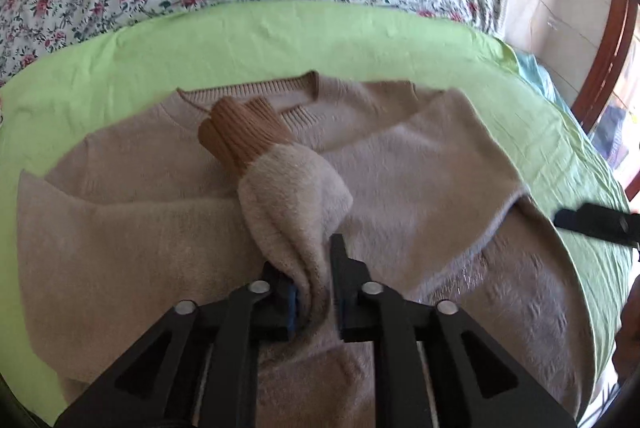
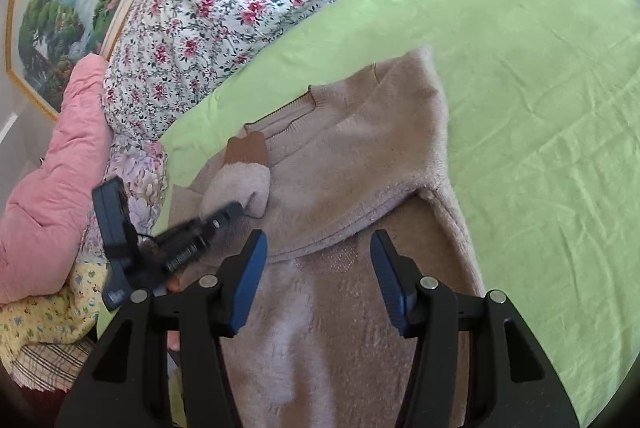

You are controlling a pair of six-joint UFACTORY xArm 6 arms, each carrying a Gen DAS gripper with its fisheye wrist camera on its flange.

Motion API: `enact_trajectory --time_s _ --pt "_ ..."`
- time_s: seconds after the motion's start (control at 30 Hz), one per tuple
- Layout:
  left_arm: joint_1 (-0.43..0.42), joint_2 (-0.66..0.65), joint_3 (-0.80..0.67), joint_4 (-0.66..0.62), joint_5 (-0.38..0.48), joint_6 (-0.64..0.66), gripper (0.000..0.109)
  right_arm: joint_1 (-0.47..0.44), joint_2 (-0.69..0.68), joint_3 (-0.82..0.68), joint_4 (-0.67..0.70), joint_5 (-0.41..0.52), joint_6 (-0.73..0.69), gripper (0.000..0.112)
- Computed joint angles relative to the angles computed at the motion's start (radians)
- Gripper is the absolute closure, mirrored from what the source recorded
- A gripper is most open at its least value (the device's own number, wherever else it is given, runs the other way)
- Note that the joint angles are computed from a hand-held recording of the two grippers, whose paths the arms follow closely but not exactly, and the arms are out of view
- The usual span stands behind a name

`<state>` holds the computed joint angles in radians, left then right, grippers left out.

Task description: Fold small clothes

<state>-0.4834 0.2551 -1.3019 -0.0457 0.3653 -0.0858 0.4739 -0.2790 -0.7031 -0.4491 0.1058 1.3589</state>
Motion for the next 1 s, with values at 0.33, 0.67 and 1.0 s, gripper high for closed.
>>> enact_trajectory --time_s 0.33,0.67,1.0 --pt "0.109 -0.348 0.412 0.103 -0.086 -0.108 0.046 0.069 0.298 -0.380 0.176 0.116 -0.288 0.051" --pt "0.352 -0.323 0.411 0.268 -0.026 -0.340 0.046 0.143 0.751 -1.043 0.184 0.538 -0.495 0.051" --pt "0.363 -0.208 0.314 0.248 -0.029 -0.369 0.043 0.070 0.503 -0.707 -0.216 0.367 -0.024 0.096"
